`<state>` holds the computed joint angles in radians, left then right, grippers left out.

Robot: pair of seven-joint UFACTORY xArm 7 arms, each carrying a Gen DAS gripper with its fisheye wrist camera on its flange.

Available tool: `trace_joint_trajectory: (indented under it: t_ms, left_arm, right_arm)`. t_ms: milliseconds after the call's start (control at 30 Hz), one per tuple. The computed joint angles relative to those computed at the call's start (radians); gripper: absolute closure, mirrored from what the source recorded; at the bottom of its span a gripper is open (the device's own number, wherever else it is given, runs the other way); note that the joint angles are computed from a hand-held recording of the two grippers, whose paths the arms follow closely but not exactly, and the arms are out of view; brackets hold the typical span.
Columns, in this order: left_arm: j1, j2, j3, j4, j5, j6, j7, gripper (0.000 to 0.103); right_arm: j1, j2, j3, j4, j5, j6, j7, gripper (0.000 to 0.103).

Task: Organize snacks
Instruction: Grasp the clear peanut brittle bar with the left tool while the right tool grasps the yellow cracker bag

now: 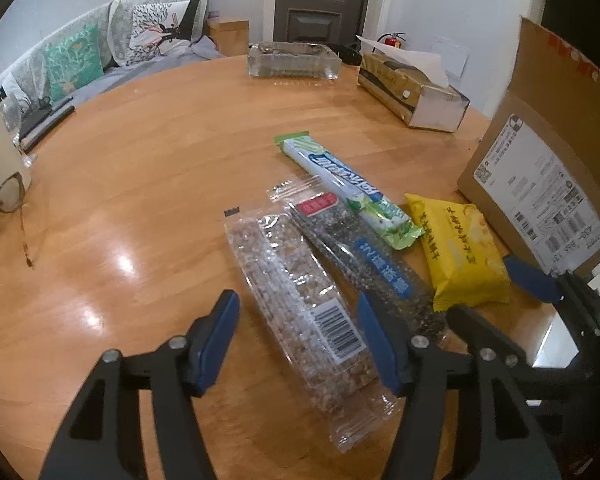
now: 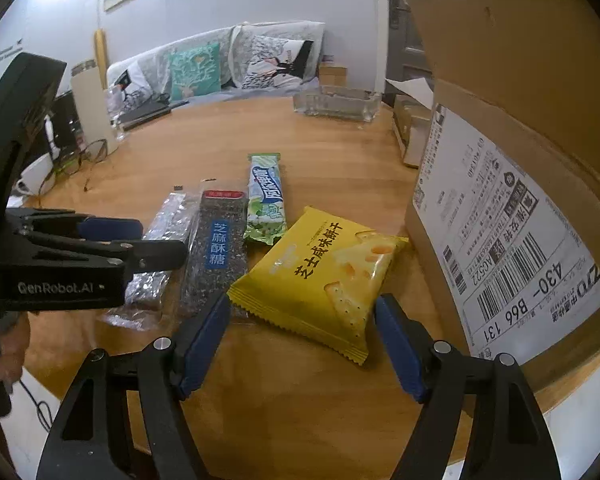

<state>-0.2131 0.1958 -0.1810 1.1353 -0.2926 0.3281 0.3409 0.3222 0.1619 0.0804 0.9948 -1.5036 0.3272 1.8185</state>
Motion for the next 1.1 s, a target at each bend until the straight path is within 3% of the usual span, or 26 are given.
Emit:
trace_joint_trajectory:
  t_ms: [67,200,233,400,467,500,600,700,767,833,967,1033,1100]
  left_arm:
    - [-0.007,-0.01,0.012,-0.016,0.028,-0.012,-0.02,0.045]
    - [0.011,-0.043,0.016,-0.059,0.021,-0.021,-0.006,0.056]
    - [0.019,-0.05,0.014,-0.067,0.002,-0.02,0.013,0.062]
    - [0.043,-0.077,0.01,-0.106,-0.077,-0.038,0.107,0.065]
    - [0.049,-0.092,0.006,-0.13,-0.124,-0.058,0.164,0.066]
    - [0.051,-0.099,0.006,-0.14,-0.146,-0.063,0.191,0.066]
    - [0.055,-0.129,0.013,-0.171,-0.218,-0.059,0.266,0.066]
    - [0.051,-0.164,0.036,-0.206,-0.26,-0.048,0.315,0.066]
    - [0.046,-0.187,0.054,-0.229,-0.278,-0.042,0.339,0.066]
    - [0.042,-0.204,0.07,-0.242,-0.316,-0.028,0.368,0.066]
    - [0.027,-0.214,0.085,-0.262,-0.315,-0.05,0.357,0.064]
    - [0.022,-0.215,0.089,-0.268,-0.317,-0.06,0.355,0.06]
    - [0.015,-0.215,0.093,-0.265,-0.389,-0.052,0.415,0.054]
  right_arm:
    - [-0.002,-0.002,-0.003,0.001,-0.01,-0.009,0.059,0.03]
    - [-0.01,0.001,-0.005,0.01,-0.008,-0.019,0.153,0.026]
    - [-0.008,0.006,-0.003,0.015,0.014,-0.011,0.154,0.024]
    - [0.023,0.034,-0.003,0.053,0.129,0.094,0.127,0.022]
    - [0.042,0.045,-0.007,0.068,0.154,0.141,0.11,0.025]
    - [0.049,0.049,-0.011,0.072,0.144,0.152,0.115,0.032]
    - [0.07,0.045,-0.012,0.067,0.111,0.183,0.116,0.035]
    - [0.07,0.014,-0.005,0.028,0.059,0.16,0.095,0.036]
    - [0.046,-0.017,-0.005,-0.01,0.011,0.07,0.082,0.036]
    - [0.019,-0.046,0.001,-0.045,0.03,-0.001,0.006,0.036]
    - [0.004,-0.082,0.02,-0.085,0.077,0.005,-0.052,0.035]
    - [-0.002,-0.079,0.022,-0.086,0.077,-0.001,-0.011,0.033]
    - [0.001,-0.071,0.026,-0.079,0.057,0.016,0.047,0.031]
